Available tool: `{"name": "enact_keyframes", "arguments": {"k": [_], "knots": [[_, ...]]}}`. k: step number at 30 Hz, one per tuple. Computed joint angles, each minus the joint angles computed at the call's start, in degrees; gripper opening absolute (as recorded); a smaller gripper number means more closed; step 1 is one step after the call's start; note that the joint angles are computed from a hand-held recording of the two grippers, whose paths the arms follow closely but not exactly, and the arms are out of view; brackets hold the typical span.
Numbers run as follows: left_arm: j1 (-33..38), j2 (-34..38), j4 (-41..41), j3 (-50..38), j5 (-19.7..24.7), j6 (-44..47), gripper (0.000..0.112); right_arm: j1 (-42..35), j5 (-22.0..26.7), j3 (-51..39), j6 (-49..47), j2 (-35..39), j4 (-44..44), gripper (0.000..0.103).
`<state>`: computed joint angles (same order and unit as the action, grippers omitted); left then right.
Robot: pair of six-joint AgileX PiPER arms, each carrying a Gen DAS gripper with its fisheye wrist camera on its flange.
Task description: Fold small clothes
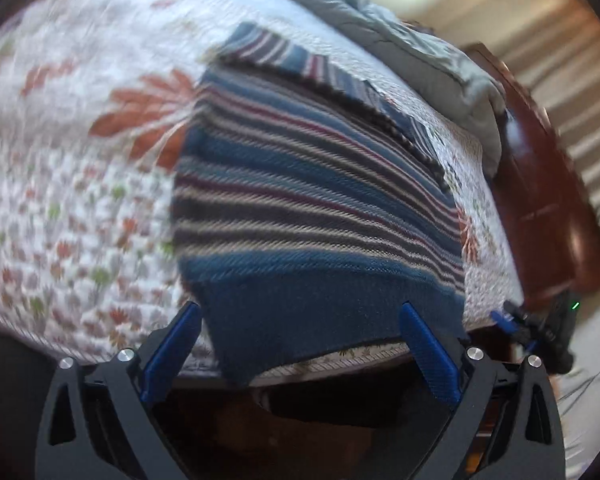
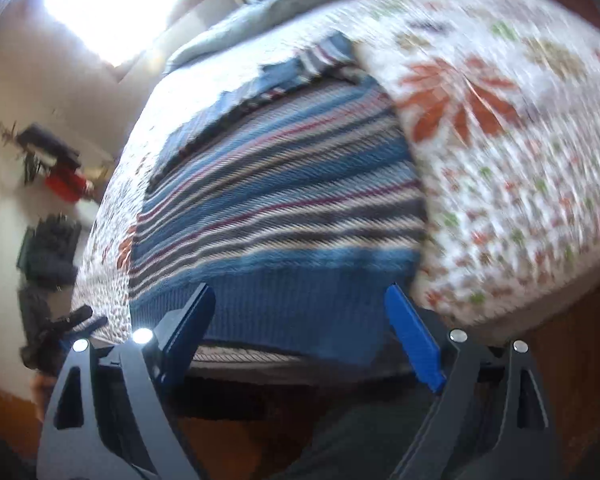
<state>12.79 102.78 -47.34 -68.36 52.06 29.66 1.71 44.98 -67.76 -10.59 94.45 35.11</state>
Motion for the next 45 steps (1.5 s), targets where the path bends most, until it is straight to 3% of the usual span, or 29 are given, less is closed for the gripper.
{"name": "enact_keyframes", "arguments": {"k": [5, 8, 18, 22, 28, 31, 33, 35, 36, 38, 39, 41, 45], "knots": [[4.83, 6.64, -6.42, -1.9, 8.44, 0.99, 0.099, -6.84, 5.74, 1.0, -3.69, 3.93, 8.22, 0.087], [5.46, 9.54, -7.7, -2.6, 11.28, 1.08, 0.099, -7.55, 6.89, 1.39, -5.05, 5.99, 9.8, 0.087], [6.14, 14.96, -10.56, -0.54, 13.9, -3.0, 0.099, -6.62, 8.21, 1.64, -5.28, 9.18, 10.48, 0.082], [5.59, 15.39, -11.18, 0.4, 13.53, -1.88, 0.099, -6.79, 9.75, 0.81, -6.13, 11.5, 11.92, 0.075], [6.34, 16.9, -11.07, -0.59, 14.22, -1.51, 0.099, -5.79, 9.17, 0.75, -5.75, 11.73, 11.86, 0.074], [5.69, 16.41, -10.81, -0.75, 13.82, -1.41, 0.098, -5.81, 9.01, 0.81, -7.26, 12.0, 12.46, 0.056], [5.72, 15.78, -11.41, -0.35, 13.77, -0.53, 0.089, -5.43, 8.6, 0.92, -8.59, 12.06, 12.69, 0.047], [5.08, 15.14, -10.73, -0.34, 12.89, -1.23, 0.061, -5.16, 7.98, 0.87, -9.26, 12.26, 13.19, 0.032], [4.97, 14.81, -10.55, -0.21, 12.34, -1.27, 0.058, -5.07, 7.59, 1.05, -9.73, 12.34, 13.68, 0.027], [5.06, 14.89, -10.86, -0.08, 11.42, -1.11, 0.041, -4.92, 6.65, 1.48, -10.42, 12.21, 14.56, 0.013], [5.27, 15.12, -11.03, -0.06, 11.08, -0.97, 0.036, -5.07, 6.51, 1.52, -11.26, 12.35, 15.36, 0.011], [5.64, 15.39, -11.21, 0.01, 10.19, -0.33, 0.01, -5.29, 6.51, 1.39, -12.29, 12.58, 16.31, 0.01], [6.19, 15.68, -12.44, 0.25, 10.43, 2.4, 0.009, -6.1, 7.63, 0.21, -14.38, 12.69, 18.6, 0.01]]}}
